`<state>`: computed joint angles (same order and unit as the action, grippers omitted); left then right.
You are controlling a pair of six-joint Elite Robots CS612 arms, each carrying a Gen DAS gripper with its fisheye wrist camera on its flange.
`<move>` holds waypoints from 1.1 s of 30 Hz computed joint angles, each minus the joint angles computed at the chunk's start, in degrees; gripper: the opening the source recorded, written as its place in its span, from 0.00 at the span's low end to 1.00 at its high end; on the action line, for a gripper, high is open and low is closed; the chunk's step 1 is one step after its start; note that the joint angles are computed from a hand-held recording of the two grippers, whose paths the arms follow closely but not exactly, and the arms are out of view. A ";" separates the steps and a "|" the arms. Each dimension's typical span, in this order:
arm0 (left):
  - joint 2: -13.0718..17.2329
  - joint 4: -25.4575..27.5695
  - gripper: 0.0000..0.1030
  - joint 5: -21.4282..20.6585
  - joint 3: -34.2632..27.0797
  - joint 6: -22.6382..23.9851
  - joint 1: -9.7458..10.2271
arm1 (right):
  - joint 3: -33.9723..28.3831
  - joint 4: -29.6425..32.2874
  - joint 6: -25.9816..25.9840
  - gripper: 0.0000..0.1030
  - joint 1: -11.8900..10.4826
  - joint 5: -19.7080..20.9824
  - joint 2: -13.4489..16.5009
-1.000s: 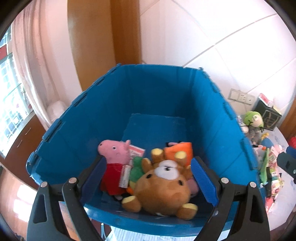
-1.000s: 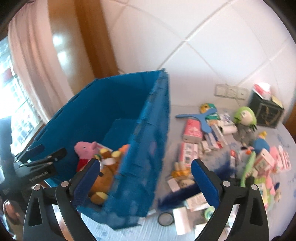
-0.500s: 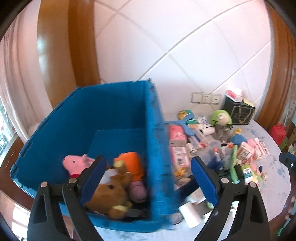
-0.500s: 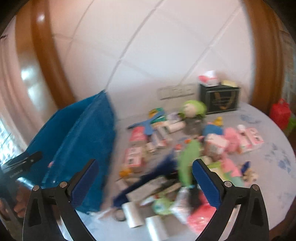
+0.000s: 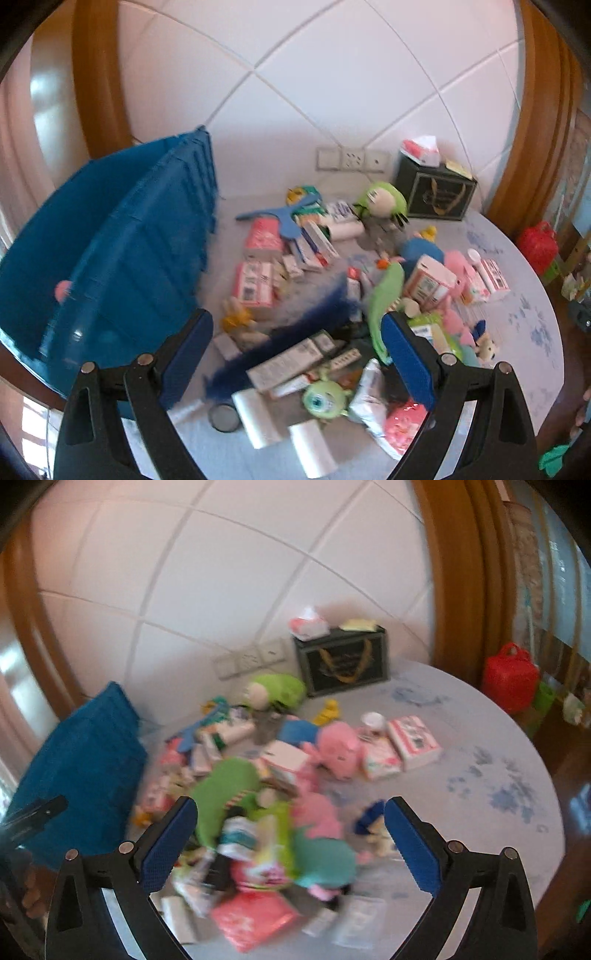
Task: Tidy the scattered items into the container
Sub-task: 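Move both tools back from the crate toward the pile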
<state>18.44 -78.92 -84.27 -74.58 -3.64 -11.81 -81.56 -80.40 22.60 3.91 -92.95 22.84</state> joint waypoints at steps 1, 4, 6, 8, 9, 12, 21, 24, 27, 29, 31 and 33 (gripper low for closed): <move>0.32 0.47 0.91 -0.09 -0.13 0.16 -0.29 | -0.53 0.60 0.13 0.99 -0.37 0.49 0.43; 1.39 1.97 0.91 -0.67 -0.57 1.78 -0.86 | -1.83 2.22 0.21 0.99 -1.31 2.84 1.80; 2.03 2.67 0.91 -1.04 -0.71 3.04 -1.11 | -2.45 3.54 0.95 0.99 -1.65 3.54 2.60; 2.62 2.97 0.91 -2.15 -0.65 4.05 -1.15 | -2.83 5.47 2.68 0.99 -1.72 3.33 2.94; 2.90 3.14 0.91 -2.57 -0.58 4.49 -1.25 | -2.82 6.37 3.38 0.99 -1.77 3.19 3.02; 3.54 3.22 0.91 -3.88 -0.46 5.42 -1.48 | -3.15 8.55 4.41 0.99 -1.79 2.89 3.32; 3.08 3.51 0.91 -5.52 2.11 5.50 -2.86 | -3.47 10.23 4.37 0.99 -3.01 1.63 3.77; 2.66 2.83 0.91 -4.48 3.25 4.98 -4.17 | -2.79 10.43 3.64 0.99 -4.37 1.75 3.64; 2.30 1.99 0.91 -3.78 4.72 3.02 -5.81 | -1.61 9.58 2.10 0.99 -6.36 2.31 3.61; 2.18 0.74 0.91 -2.96 6.06 0.55 -7.31 | -0.04 8.94 -0.23 0.99 -7.93 2.79 3.30; 1.89 -0.86 0.91 -1.63 8.11 -2.59 -9.04 | 2.60 7.85 -3.69 0.99 -9.75 3.77 2.74; 1.37 -3.14 0.91 0.14 10.99 -5.93 -10.81 | 6.82 5.97 -7.73 0.99 -11.37 5.58 1.65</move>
